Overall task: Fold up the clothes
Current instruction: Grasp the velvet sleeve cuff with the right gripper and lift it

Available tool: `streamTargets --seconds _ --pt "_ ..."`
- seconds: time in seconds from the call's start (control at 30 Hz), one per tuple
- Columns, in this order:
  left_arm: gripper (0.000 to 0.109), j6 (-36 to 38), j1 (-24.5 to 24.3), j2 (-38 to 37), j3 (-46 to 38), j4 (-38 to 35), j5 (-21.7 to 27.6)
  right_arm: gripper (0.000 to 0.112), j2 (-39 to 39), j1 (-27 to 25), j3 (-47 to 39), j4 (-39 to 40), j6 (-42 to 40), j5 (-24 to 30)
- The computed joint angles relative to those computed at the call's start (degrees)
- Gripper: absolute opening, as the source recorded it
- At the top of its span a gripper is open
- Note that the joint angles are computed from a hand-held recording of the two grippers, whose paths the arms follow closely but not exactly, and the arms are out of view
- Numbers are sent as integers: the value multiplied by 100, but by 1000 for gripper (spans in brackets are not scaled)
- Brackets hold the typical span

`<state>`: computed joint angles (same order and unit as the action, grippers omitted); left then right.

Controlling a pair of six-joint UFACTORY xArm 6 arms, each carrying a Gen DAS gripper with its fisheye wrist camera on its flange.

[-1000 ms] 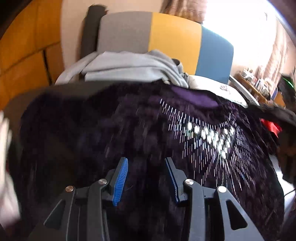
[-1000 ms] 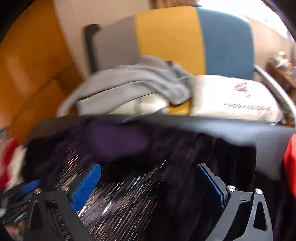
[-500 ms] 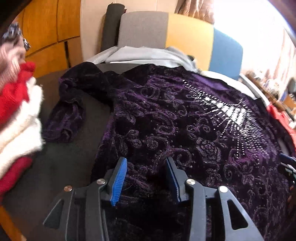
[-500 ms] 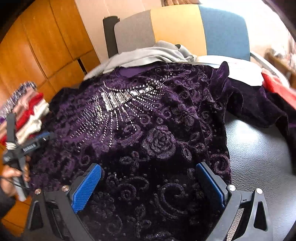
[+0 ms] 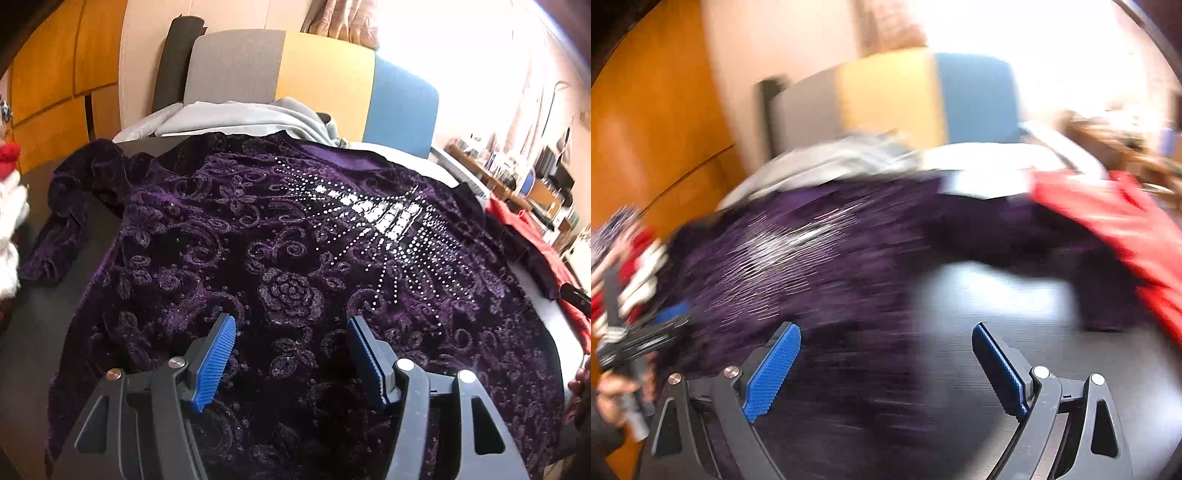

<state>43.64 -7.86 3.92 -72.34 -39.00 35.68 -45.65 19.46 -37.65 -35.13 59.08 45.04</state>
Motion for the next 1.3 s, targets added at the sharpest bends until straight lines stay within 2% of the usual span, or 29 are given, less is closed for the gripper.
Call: streamTargets --seconds 0.07,0.1,0.17,0.2,0.37,0.53,0.63,0.67,0.7,0.73,0.77,0.83,0.9,1.03,1.1,1.2,1.27,1.3 --pt "65 -11 -49 -31 66 39 -103 94 -367 -254 95 -78 -290 729" --pt "65 -33 -87 -52 111 93 -177 85 -481 -503 150 76 -579 881" --pt "66 -38 -117 -110 208 132 -264 69 -647 -1230 302 577 -1224 773" --pt "66 -40 -131 -140 257 151 -307 66 -606 -1518 313 805 -1460 663" --pt "66 -26 -112 -239 349 118 -296 66 -97 -2480 251 1773 -2532 59" --pt "67 7 -98 -219 326 93 -283 73 622 -2538 -179 1604 -3122 279" --pt "67 34 -81 -192 285 65 -247 68 624 -2643 -277 2001 -3262 376" --pt "67 44 -75 -188 277 45 -233 52 572 -2706 -281 2264 -3262 368" --pt "67 55 -70 -187 274 24 -220 24 521 -2771 -286 2528 -3261 364" --pt "67 57 -68 -186 271 13 -213 11 471 -2836 -292 2789 -3256 363" --pt "67 63 -64 -188 270 -3 -202 11 413 -2933 -287 3130 -3317 344" --pt "67 78 -53 -177 251 -39 -171 11 131 -3329 -64 4310 -3682 -38" --pt "67 102 -41 -178 246 -85 -140 11 -311 -3611 252 5509 -3684 -723" --pt "67 121 -34 -196 265 -135 -127 11 -1083 -3910 422 7908 -4506 -2344" --pt "67 120 -41 -204 279 -135 -141 11 -1233 -4107 322 8581 -4780 -2735" --pt "67 116 -39 -208 276 -147 -125 11 -1283 -4767 177 8121 -4189 -2442" --pt "67 107 -43 -212 285 -151 -130 12 -1145 -5129 13 7166 -3732 -1710" --pt "67 97 -49 -218 295 -131 -146 12 -1182 -5198 101 6940 -3569 -1520"
